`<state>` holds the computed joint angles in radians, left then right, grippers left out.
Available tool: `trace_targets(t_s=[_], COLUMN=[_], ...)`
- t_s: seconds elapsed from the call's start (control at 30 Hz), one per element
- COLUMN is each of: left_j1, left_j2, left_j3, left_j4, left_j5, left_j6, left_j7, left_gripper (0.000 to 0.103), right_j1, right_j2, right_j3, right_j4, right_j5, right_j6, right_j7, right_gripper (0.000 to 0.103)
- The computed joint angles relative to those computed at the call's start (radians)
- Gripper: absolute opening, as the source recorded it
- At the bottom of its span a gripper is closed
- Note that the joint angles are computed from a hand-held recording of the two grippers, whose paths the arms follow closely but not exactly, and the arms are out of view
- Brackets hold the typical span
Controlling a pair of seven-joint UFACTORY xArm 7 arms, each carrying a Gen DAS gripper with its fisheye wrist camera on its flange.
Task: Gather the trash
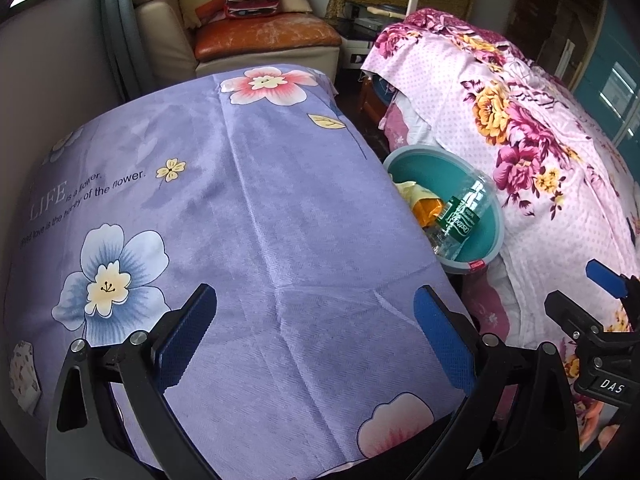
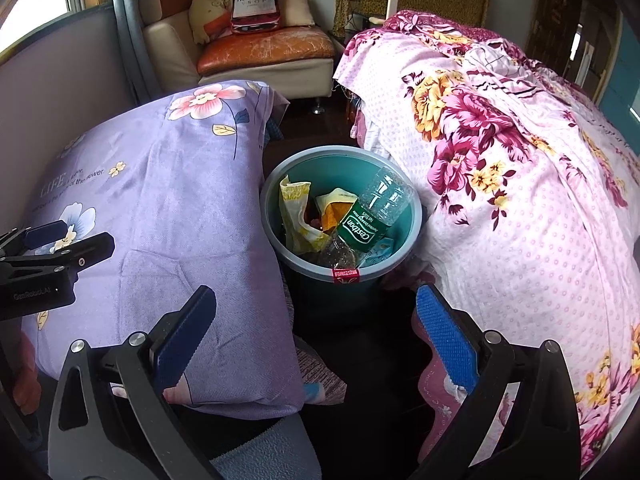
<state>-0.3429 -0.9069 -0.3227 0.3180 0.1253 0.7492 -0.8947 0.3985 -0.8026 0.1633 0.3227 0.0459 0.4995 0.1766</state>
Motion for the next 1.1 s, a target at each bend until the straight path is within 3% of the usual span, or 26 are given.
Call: trace_targets(t_s=[0.4,0.63,1.1], left_j1=[0.025,0.050,0.053], left_j2=[0.024,0.039,0.050], left_j3=[-0.004,-0.034,-0.013], left_j4=[-0.031,-0.026,-0.030], left_j5=[0.029,0.069,0.089], left_j6=[-0.063,-0.063,-0.066], left_j7=[-0.015,-0.051,-0.053], left_gripper=[0.099,0.099,0.099], right_j1=[-0.011,-0.019,-0.027], right_j2=[0.069,0.111,0.154], right_j3=[0.004,-0.002,0.004], right_j4=[0.000,0.018,0.038], right_j5=[-0.006,-0.012,-0.024], right_j6=[-0.065,-0.081,-0.086], right_j7=[0.015,0.018,0.019], right_gripper=[0.096,0.096,0.096])
